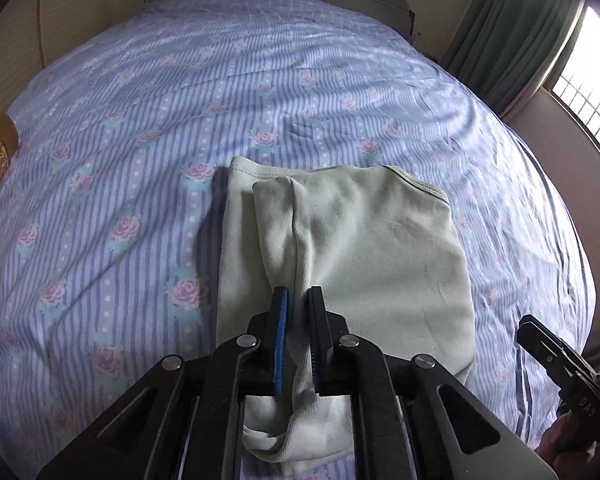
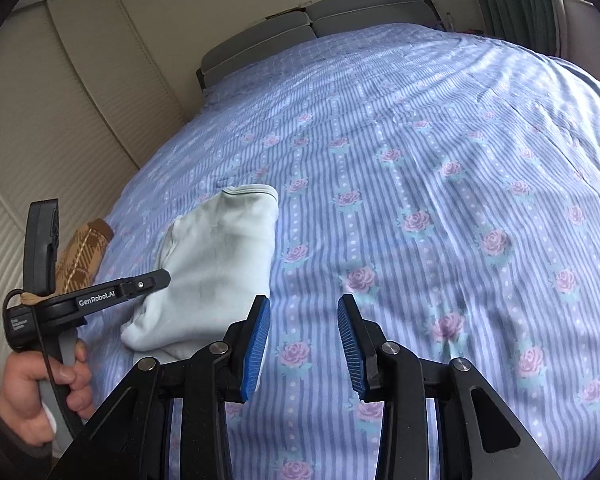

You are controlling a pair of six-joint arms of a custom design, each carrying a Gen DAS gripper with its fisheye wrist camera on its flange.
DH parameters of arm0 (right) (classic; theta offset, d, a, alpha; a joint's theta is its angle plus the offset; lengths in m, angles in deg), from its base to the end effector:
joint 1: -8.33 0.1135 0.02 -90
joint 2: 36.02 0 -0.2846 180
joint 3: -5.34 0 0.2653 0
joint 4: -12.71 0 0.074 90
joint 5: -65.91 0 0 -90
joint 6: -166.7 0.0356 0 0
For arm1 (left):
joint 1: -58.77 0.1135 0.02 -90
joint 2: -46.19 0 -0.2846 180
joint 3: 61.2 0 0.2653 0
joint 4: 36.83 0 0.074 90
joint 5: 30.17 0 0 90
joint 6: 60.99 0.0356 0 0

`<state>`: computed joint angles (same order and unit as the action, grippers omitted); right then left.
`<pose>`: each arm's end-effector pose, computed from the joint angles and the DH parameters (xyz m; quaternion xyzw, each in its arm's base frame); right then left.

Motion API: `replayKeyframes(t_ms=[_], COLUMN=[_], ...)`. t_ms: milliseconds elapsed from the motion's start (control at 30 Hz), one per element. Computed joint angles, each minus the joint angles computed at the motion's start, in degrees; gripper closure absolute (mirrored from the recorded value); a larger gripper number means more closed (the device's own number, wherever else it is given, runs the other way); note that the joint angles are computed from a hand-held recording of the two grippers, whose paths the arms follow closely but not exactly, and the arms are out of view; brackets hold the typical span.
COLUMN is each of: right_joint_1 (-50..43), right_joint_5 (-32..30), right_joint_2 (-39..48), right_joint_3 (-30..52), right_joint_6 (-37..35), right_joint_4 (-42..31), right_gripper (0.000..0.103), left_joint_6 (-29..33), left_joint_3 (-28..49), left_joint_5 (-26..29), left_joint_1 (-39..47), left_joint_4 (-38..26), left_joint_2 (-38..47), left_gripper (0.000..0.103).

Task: Fold small clothes

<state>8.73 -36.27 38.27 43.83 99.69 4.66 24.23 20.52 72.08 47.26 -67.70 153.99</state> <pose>0.2365 0.0092 0.1569 0.1384 0.9052 0.1746 0.3618 0.3950 -0.0881 0.1767 0.0862 0.9498 -0.1413 0.2655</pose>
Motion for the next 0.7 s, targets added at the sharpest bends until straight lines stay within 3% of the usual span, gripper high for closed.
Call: replayKeyframes(t_ms=[200, 367, 433, 500, 533, 700], right_joint_1=[-1.62, -0.76, 0.03, 0.82, 1.05, 3.30], right_joint_5=[-1.16, -1.04, -0.88, -0.21, -0.22, -0.96], right_joint_2=[-0.35, 0.53, 0.23, -0.35, -0.47, -0.89], right_joint_3=[-0.48, -0.30, -0.30, -0.18, -0.08, -0.19], right_joint_6=[0.11, 0.56, 0.41, -0.23, -0.52, -2.60], right_joint_4=[0.34, 0.29, -0.01, -0.51, -0.66, -1.51], right_gripper=[0.067, 0.067, 0.067, 0.067, 0.067, 0.067], left_joint_6=[0.72, 0.87, 0.36, 0.15, 0.15, -0.87], left_joint_3=[-3.84, -2.84, -4.33, -6.98, -8.87, -15.21], left_joint_5=[-1.93, 1.26, 1.56, 2.12, 1.83, 3.57], left_joint_1=[0.79, 2.82, 2.94, 2.96, 2.86, 3.18], left_joint_4=[1.29, 1.03, 2.30, 3.92, 4.96, 6.21], left_joint_2=[-5.88, -1.69, -2.34, -4.55, -6.19, -10.54], left_gripper=[0.093, 0.091, 0.086, 0.065, 0.061, 0.060])
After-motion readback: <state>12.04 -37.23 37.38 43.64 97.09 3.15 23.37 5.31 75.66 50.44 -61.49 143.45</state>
